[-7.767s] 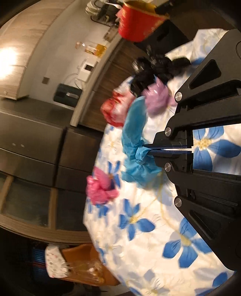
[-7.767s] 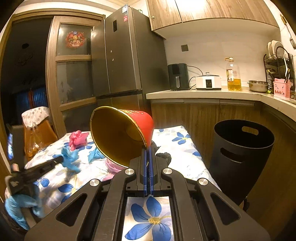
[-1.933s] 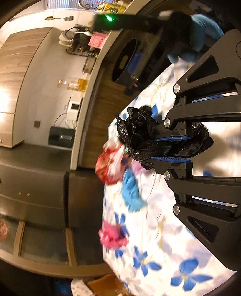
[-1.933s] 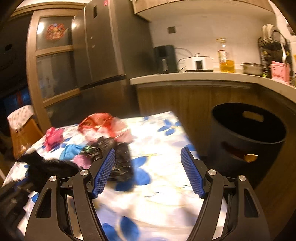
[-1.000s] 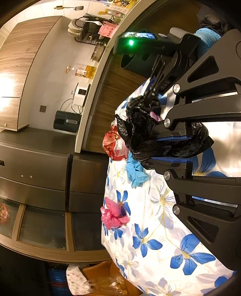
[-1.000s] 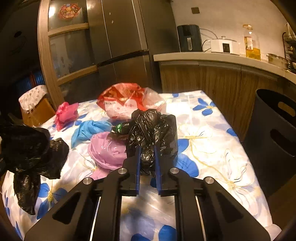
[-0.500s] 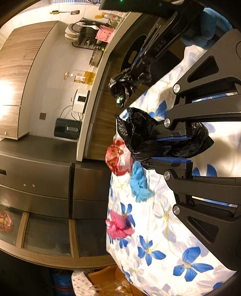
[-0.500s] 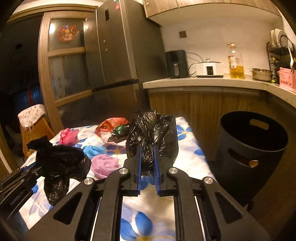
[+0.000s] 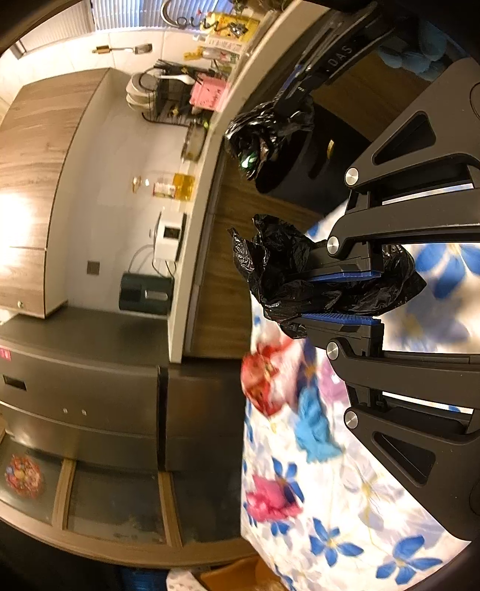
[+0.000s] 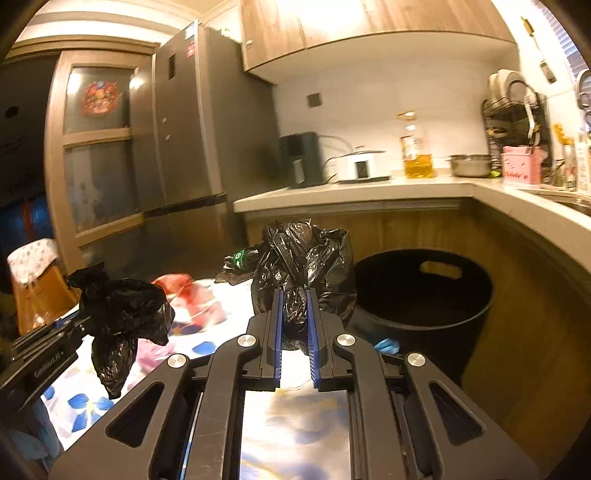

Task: Collect trash
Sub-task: 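Carry both black bags with both tools over the bin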

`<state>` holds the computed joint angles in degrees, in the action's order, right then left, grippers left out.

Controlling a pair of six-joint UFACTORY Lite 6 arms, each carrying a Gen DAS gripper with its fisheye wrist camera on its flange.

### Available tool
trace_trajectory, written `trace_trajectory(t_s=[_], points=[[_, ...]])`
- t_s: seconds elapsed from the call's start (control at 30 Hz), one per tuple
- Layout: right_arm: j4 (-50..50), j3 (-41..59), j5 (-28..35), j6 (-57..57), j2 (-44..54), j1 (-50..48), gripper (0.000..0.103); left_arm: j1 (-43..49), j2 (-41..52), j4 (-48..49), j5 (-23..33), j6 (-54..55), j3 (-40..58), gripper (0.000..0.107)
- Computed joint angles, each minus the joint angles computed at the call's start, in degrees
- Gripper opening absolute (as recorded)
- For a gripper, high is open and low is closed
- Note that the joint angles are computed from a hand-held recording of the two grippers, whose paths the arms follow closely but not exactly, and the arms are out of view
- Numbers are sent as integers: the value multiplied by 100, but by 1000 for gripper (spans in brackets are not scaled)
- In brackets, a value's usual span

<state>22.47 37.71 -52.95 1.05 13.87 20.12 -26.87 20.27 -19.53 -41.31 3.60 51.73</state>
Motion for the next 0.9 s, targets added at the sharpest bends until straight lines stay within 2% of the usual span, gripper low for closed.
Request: trace_trajectory(t_s=[0.2,0.47,0.63,0.77,0.9], points=[[-147,-99,-21,80,-243,-670,13,-403,566,-145,374,304,1265,13],[-496,-103,-113,320,-329,-1397,13,-975,1759,-530,947,983,3402,13],[-638,49,-134,382,-192,-1657,13,-1133,2744,-755,1642,1266,5051,13],[-772,166,-168,478,-43,-1851,13,-1237,3551,-1397,2150,2028,6368,13],[-771,295,-187,487,120,-1931,13,-1294,4438,-2640,2691,3333,7846,13]])
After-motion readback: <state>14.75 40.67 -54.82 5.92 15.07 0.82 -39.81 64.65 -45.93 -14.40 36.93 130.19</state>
